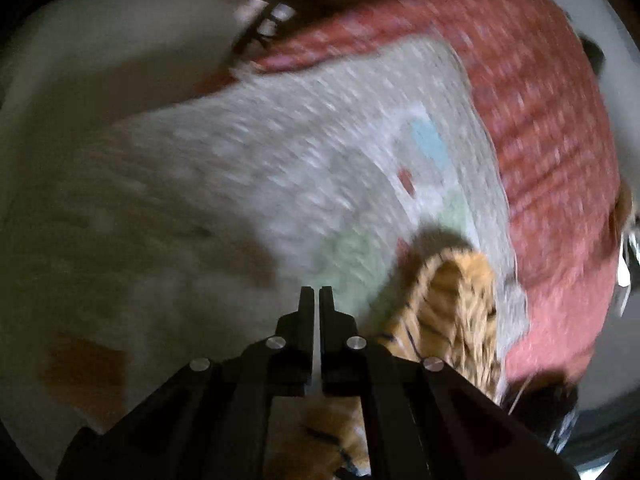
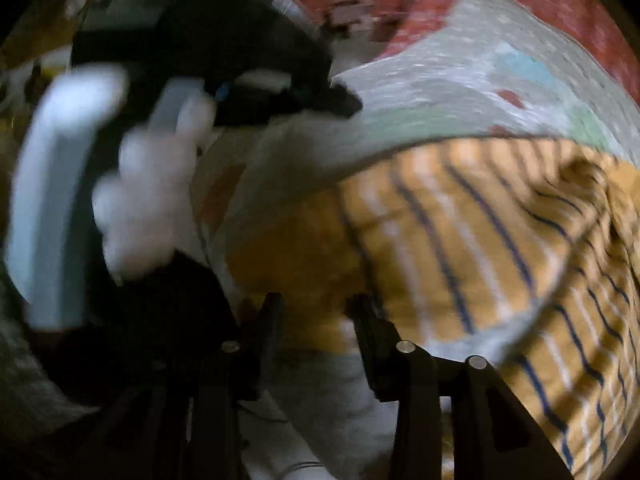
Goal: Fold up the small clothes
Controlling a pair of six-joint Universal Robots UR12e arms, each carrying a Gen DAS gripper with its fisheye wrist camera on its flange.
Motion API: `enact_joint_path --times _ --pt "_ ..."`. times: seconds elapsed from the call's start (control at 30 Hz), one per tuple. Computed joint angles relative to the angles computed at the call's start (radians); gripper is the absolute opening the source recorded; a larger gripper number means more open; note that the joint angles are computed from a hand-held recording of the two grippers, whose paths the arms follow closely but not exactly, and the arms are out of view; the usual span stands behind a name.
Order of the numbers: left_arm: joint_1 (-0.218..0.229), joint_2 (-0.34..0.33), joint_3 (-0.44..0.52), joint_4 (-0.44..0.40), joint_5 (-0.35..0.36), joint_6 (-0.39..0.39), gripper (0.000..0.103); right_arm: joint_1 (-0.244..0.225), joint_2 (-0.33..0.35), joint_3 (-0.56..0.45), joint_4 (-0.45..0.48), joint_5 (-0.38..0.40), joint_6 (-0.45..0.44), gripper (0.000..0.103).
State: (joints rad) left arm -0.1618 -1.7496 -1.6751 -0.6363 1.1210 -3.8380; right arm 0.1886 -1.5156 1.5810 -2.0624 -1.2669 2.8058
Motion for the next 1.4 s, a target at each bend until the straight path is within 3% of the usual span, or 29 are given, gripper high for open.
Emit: enact_joint_path --times 0.07,0.13,0.17,0.2,0.23,0.27,0.3,0.33,0.4,0.53,0.73,0.83,0.97,1.1,1.17,1.3,1.33,1.4 --pt "0.011 0.008 -0.011 0.009 0.031 -0.031 0.0 0.024 0.005 0.013 -0.051 -0.037 -0.031 0.061" --pt "0.02 0.013 -0.019 0.009 0.057 -0.054 0.0 0.046 -0.002 0.037 -0.101 -0.063 -0.092 0.08" --pt "0.023 0.015 -0.022 0.008 0.06 -0.062 0.0 0.062 0.002 0.043 -0.128 -0.092 -0.116 0.08" --pt "0.025 0.015 -0.023 0.008 0.062 -0.071 0.001 0.085 0.001 0.054 -0.159 -0.16 -0.168 0.076" --pt "0.026 0.015 -0.025 0.009 0.065 -0.074 0.001 0.096 0.002 0.062 -0.182 -0.206 -0.189 0.052" --pt "0.026 0.015 -0.025 0.01 0.068 -0.079 0.001 0.099 0.002 0.066 -0.209 -0.239 -0.2 0.04" --pt "0.024 0.014 -0.024 0.012 0.07 -0.082 0.001 0.086 0.002 0.054 -0.193 -0.23 -0.169 0.023" --pt "0.021 0.013 -0.021 0.014 0.067 -0.08 0.002 0.067 0.003 0.036 -0.16 -0.2 -0.121 0.015" --pt "0.016 0.01 -0.017 0.015 0.053 -0.061 0.008 0.014 -0.006 0.01 -0.154 -0.134 -0.007 0.015" --pt "0.009 -0.003 -0.012 0.056 -0.038 -0.05 0.04 -0.1 -0.032 -0.038 -0.181 -0.04 0.188 0.014" --pt "-0.005 -0.024 -0.016 0.151 -0.206 -0.075 0.057 -0.243 -0.046 -0.113 -0.189 0.004 0.398 0.015" --pt "-0.021 -0.054 -0.014 0.212 -0.341 -0.156 0.069 -0.285 -0.041 -0.139 -0.183 0.0 0.443 0.015" --pt "-0.066 -0.118 0.033 0.241 -0.508 -0.223 0.071 -0.322 -0.032 -0.169 -0.166 0.027 0.483 0.015" --pt "-0.118 -0.21 0.116 0.386 -0.653 -0.36 0.075 -0.329 -0.03 -0.191 -0.167 0.039 0.486 0.015" --pt "-0.134 -0.242 0.142 0.475 -0.674 -0.438 0.077 -0.337 -0.032 -0.194 -0.168 0.061 0.492 0.015" --pt "-0.161 -0.326 0.215 0.666 -0.68 -0.682 0.081 -0.352 -0.034 -0.202 -0.17 0.09 0.507 0.015" --pt "-0.164 -0.344 0.236 0.679 -0.676 -0.723 0.081 -0.358 -0.036 -0.204 -0.172 0.094 0.51 0.015" --pt "-0.17 -0.357 0.264 0.606 -0.649 -0.694 0.081 -0.373 -0.042 -0.196 -0.184 0.102 0.522 0.015"
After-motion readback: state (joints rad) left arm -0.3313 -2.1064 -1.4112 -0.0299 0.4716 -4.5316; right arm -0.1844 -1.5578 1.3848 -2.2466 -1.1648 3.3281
